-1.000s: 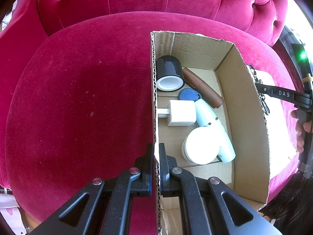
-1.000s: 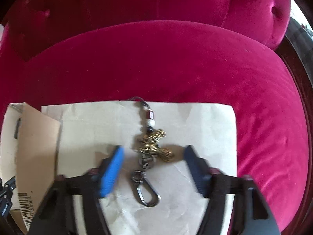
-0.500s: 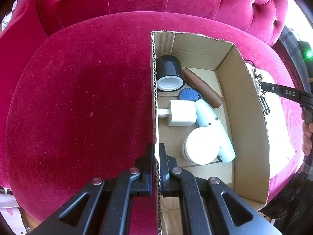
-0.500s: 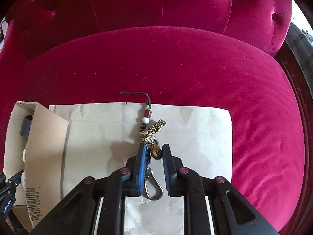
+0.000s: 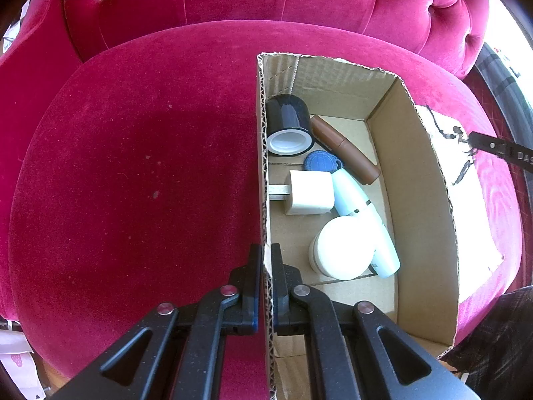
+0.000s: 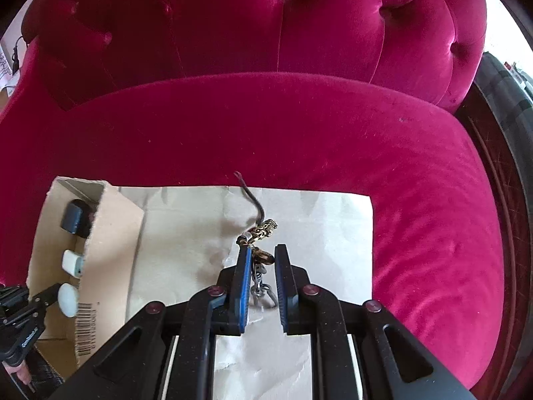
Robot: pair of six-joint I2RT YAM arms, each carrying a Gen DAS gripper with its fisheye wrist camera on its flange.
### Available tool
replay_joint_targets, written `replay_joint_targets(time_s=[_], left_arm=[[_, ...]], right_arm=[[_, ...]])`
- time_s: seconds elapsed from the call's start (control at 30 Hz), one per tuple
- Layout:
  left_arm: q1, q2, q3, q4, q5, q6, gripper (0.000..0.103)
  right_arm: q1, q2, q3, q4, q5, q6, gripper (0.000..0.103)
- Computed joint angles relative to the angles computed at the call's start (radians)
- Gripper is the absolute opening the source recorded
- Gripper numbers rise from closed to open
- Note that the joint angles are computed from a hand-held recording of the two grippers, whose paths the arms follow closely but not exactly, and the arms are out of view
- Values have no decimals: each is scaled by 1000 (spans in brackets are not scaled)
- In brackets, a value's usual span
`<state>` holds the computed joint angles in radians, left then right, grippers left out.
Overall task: Organize rigid objects
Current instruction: 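Grasp the brass keychain by its ring with the right gripper, then lift the brass keychain and carry it over the box with the right gripper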
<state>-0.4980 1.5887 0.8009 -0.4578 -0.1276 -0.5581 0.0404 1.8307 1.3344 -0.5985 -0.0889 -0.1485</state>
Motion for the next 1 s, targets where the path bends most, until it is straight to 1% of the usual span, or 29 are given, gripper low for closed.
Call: replay_joint_targets(time_s=[0.27, 0.63, 1.0], left_arm=[[-1, -2, -2, 0, 0, -2, 4], [1, 2, -2, 3, 1, 0, 4], [2, 6, 2, 4, 2, 0, 4]], right_arm=[[-9, -47, 16, -26, -5, -7, 13], [3, -120, 2, -62, 8, 4, 13], [42, -175, 56, -138, -3, 16, 13]])
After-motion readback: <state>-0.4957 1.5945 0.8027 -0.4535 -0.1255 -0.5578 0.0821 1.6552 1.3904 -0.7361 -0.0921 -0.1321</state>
